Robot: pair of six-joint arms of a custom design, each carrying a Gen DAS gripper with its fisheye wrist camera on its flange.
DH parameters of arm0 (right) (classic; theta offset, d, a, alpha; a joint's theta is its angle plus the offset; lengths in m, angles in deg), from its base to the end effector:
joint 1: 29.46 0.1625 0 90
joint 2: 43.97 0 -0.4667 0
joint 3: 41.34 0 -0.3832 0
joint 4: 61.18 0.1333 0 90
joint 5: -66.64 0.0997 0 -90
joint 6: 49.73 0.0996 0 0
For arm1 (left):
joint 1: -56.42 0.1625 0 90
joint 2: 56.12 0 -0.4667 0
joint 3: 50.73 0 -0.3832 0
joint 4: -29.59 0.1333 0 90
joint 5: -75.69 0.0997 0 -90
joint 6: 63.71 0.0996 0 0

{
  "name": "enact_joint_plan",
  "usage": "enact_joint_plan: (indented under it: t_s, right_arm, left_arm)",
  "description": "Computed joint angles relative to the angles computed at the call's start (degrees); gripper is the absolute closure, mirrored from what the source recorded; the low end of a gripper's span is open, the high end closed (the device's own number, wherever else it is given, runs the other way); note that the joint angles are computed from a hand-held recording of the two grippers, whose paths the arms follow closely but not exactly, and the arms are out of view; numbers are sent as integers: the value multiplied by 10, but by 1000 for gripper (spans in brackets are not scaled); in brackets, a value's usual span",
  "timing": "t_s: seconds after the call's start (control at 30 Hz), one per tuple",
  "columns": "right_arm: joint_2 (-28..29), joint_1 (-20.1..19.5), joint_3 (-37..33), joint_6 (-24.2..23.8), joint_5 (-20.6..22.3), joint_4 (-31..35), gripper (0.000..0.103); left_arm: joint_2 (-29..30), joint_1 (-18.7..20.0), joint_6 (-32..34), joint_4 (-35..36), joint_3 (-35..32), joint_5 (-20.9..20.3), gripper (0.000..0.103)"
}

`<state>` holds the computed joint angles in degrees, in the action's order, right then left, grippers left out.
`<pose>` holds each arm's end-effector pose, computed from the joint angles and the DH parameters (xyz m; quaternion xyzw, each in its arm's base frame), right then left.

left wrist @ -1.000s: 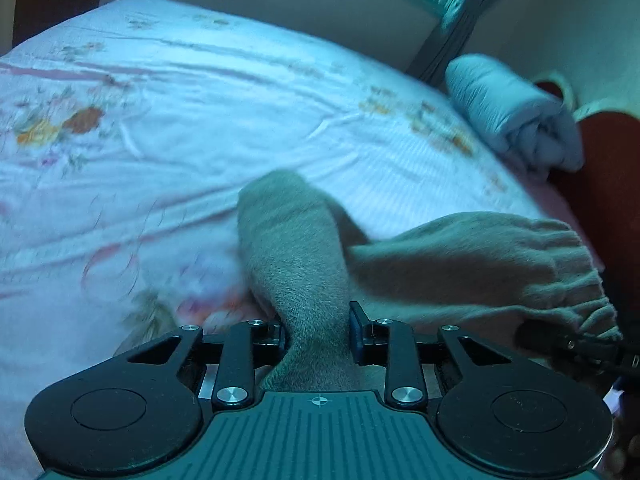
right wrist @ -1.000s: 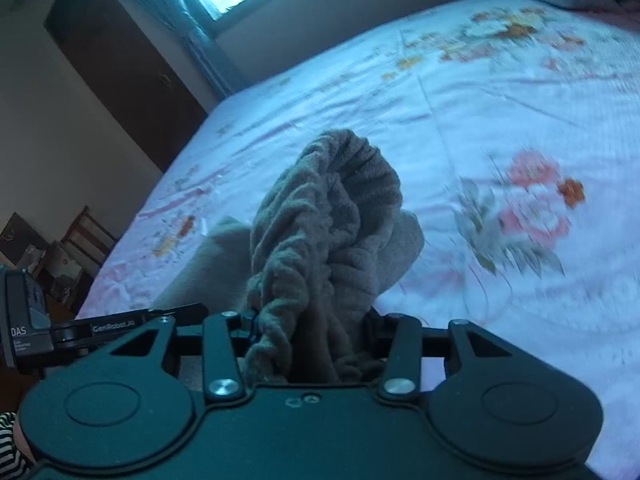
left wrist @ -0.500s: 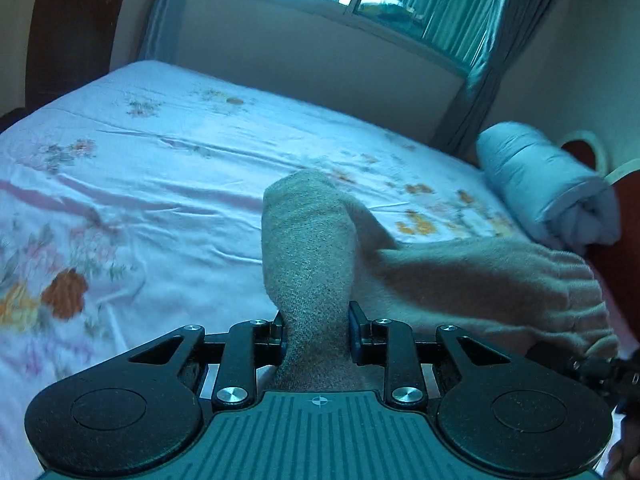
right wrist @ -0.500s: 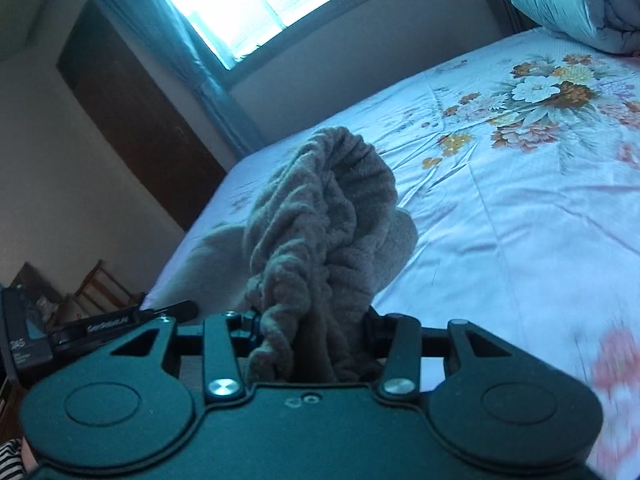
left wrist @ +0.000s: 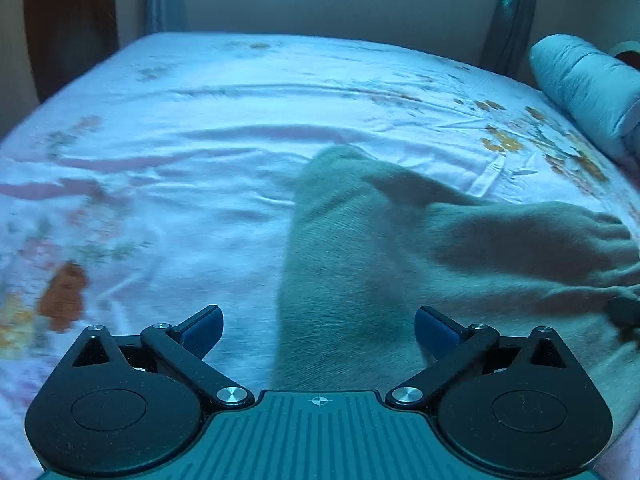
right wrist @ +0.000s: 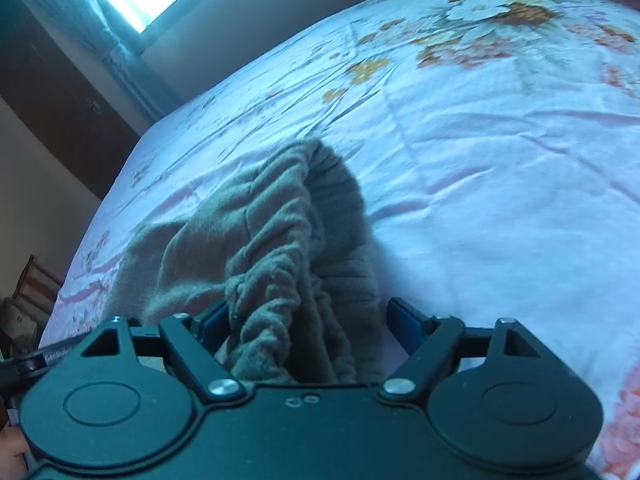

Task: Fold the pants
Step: 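Open the right tool and release the folded pants onto the bed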

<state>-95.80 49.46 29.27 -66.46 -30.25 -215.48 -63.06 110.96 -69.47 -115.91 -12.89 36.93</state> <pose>-0.0330 -0.8002 0.4079 0.0221 -0.9205 0.3615 0.1466 -0.3553 -0.8625 0.0069 0.1367 0.8752 -0.3285 0.3278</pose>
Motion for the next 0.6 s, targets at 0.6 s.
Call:
enact_joint_plan:
  t_s: [0.6]
  right_arm:
    - [-198,88,299,-112,-36,-270,23]
  left_arm:
    - [-220,-138,-134,-78,378,108,0]
